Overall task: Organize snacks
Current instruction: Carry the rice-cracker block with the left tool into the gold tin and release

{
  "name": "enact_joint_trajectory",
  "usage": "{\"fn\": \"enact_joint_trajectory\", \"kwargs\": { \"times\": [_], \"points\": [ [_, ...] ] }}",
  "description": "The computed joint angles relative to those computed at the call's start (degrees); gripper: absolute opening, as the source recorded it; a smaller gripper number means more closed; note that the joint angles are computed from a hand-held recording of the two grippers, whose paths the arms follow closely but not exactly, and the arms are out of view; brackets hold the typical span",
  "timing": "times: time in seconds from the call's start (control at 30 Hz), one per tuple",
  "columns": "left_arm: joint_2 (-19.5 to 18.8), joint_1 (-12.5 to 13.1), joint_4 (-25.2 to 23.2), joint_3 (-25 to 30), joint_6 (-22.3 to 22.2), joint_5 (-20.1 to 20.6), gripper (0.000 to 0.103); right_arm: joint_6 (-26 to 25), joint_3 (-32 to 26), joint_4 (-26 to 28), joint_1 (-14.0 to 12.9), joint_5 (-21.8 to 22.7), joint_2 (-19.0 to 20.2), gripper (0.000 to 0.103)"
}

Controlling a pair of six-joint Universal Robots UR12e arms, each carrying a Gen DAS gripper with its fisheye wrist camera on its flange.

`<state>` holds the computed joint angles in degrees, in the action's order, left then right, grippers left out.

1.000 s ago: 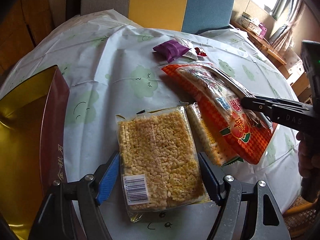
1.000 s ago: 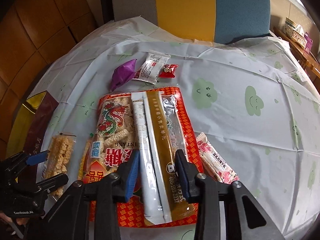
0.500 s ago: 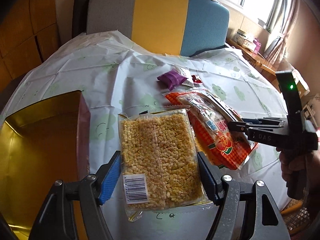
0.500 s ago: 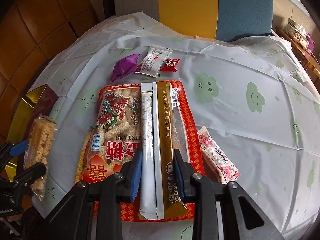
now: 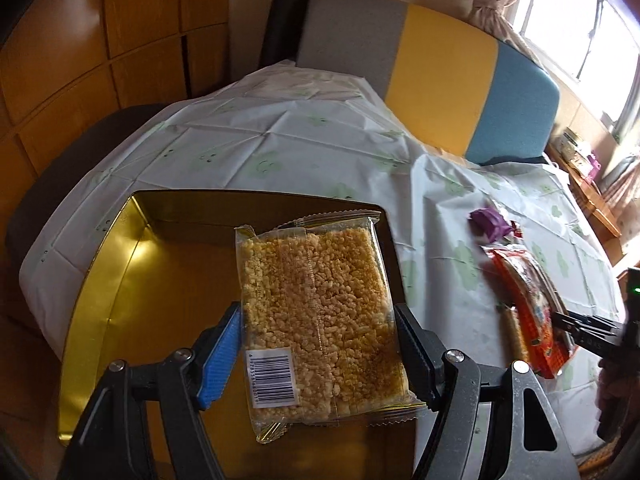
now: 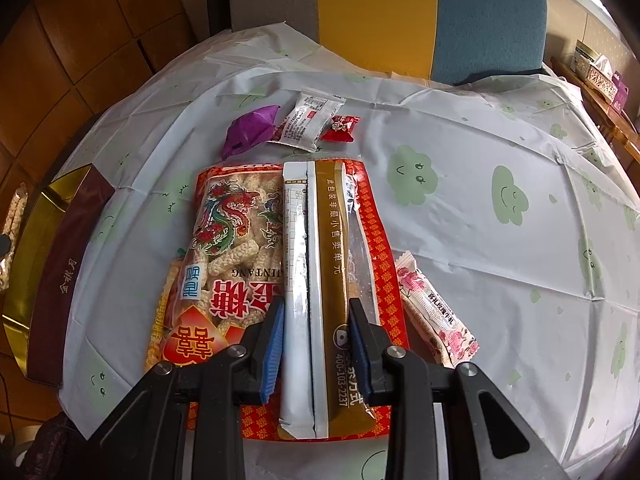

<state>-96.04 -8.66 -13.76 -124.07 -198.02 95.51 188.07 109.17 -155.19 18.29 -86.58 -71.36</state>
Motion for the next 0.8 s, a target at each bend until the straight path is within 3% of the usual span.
{"fn": "enact_joint_trajectory", "kwargs": {
  "times": [0.37, 0.8],
  "points": [
    [-6.2, -0.2, -1.0, 4.5, 2.4, 2.9, 0.075, -0.2, 0.4, -1.0, 0.2, -0.6, -0.1, 0.030],
    [-3.5, -2.8, -0.6, 1.7, -2.7, 5.4, 0.077, -0.4, 0.2, -0.9, 0.5, -1.5, 0.0, 0.030]
  ]
}}
